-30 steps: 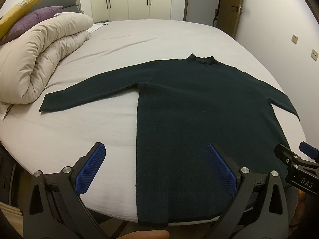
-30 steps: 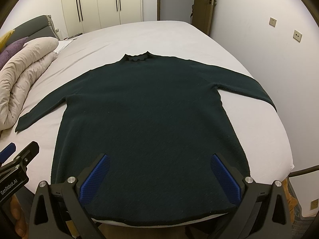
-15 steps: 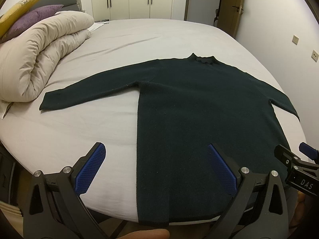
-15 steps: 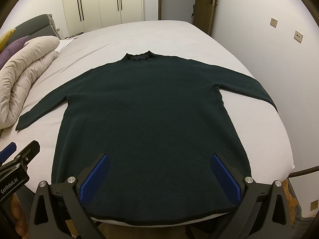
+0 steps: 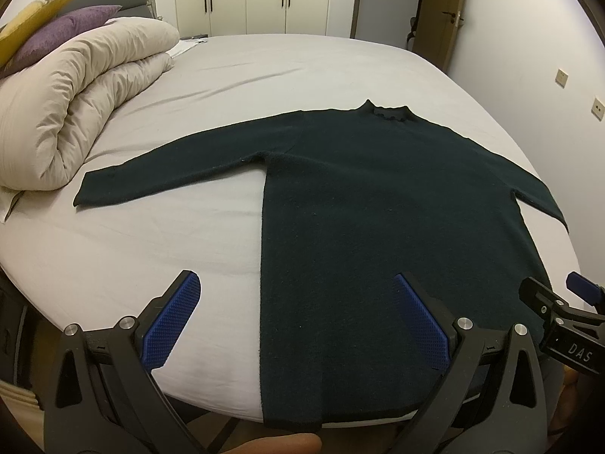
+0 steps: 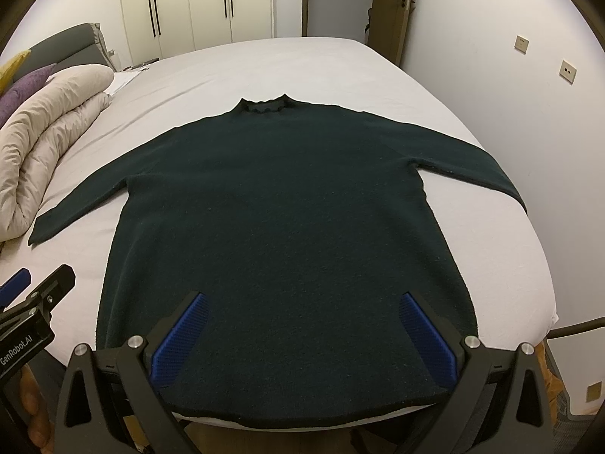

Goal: Fold small clothes

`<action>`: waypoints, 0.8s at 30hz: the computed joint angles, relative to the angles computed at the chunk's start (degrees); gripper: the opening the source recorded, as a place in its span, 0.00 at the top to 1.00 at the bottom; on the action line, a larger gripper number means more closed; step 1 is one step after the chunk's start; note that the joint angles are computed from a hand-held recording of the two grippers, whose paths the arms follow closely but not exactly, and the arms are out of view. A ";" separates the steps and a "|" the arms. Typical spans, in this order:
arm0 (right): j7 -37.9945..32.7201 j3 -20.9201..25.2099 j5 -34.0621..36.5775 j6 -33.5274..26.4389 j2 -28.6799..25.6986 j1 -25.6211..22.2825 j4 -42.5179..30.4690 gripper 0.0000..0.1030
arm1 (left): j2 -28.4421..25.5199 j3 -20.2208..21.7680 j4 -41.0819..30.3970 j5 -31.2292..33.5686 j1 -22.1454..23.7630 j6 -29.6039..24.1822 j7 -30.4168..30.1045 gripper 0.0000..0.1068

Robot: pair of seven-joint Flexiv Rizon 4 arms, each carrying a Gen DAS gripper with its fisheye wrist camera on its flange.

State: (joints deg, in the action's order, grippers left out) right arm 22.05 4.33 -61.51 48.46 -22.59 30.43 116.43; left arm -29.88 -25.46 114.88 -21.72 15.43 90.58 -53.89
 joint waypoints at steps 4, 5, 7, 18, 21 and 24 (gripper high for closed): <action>-0.67 -0.07 0.22 0.06 -0.25 -0.17 -0.35 0.00 | -0.12 0.21 -0.34 -0.16 -0.08 -0.47 -0.07 0.04; -0.76 -0.05 0.33 -0.02 -0.31 -0.11 -0.43 0.00 | -0.21 0.12 -0.41 -0.28 0.01 -0.58 -0.02 0.04; -1.14 -0.01 0.70 -0.21 -0.53 -0.01 -0.71 0.00 | -0.44 0.24 -0.72 -0.51 0.03 -0.90 0.02 0.04; -6.04 -0.90 2.91 0.50 -3.56 0.59 -4.63 0.00 | -5.24 -6.72 -4.98 -10.24 8.87 -8.85 2.45 0.04; -6.85 -1.96 1.90 3.97 -4.89 0.30 -6.22 0.00 | -8.82 -10.61 -8.80 -17.01 14.10 -16.32 4.93 0.04; -5.33 -4.06 -1.90 10.30 -5.83 -0.24 -7.32 0.00 | -13.04 -14.02 -12.55 -23.67 17.83 -20.44 8.60 0.04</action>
